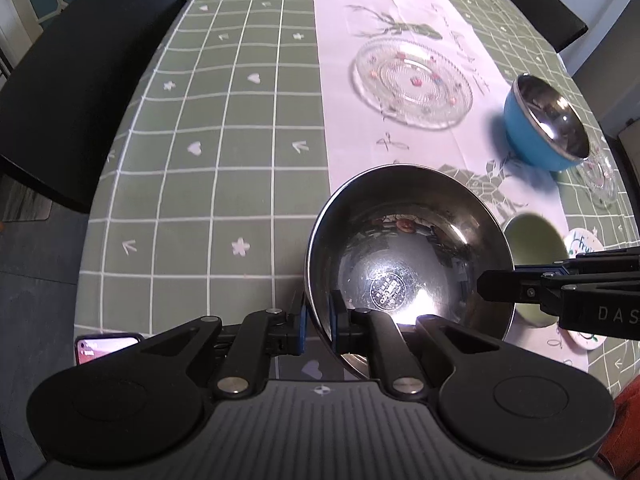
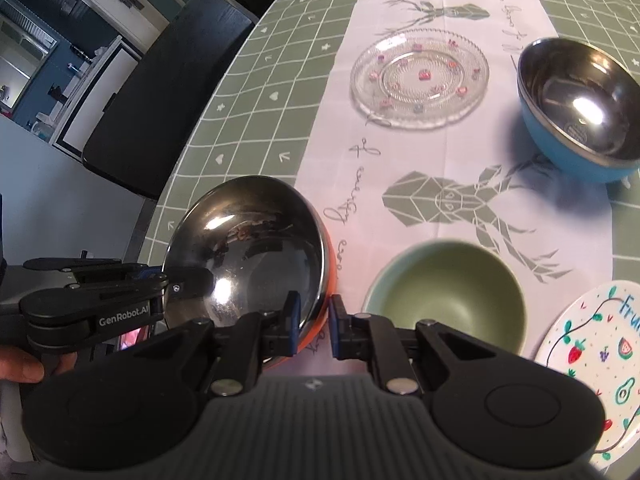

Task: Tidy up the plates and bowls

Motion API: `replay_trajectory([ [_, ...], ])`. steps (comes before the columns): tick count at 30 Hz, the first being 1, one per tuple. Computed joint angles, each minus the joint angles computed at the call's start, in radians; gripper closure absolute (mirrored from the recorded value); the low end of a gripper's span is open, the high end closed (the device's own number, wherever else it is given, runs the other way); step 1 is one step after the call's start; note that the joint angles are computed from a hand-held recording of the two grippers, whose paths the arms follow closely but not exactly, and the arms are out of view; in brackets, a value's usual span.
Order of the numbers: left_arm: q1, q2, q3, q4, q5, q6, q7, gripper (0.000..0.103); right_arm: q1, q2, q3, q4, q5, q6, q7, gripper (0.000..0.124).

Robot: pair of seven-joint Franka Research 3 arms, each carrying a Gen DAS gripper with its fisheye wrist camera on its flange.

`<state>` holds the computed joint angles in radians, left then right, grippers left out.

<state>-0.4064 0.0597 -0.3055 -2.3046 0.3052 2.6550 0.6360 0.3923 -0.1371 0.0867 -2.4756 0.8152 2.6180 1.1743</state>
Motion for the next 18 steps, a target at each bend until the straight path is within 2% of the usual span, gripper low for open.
replay_trajectory([
  [15, 0.001, 0.032, 0.0, 0.009, -0.026, 0.003, 0.03, 0.091, -0.003, 0.04, 0.013, 0.019, -0.045, 0.015, 0.007, 0.112],
  [18, 0.001, 0.033, 0.0, 0.01, -0.032, 0.002, 0.036, 0.088, -0.001, 0.039, 0.011, 0.02, -0.033, 0.017, -0.001, 0.109],
])
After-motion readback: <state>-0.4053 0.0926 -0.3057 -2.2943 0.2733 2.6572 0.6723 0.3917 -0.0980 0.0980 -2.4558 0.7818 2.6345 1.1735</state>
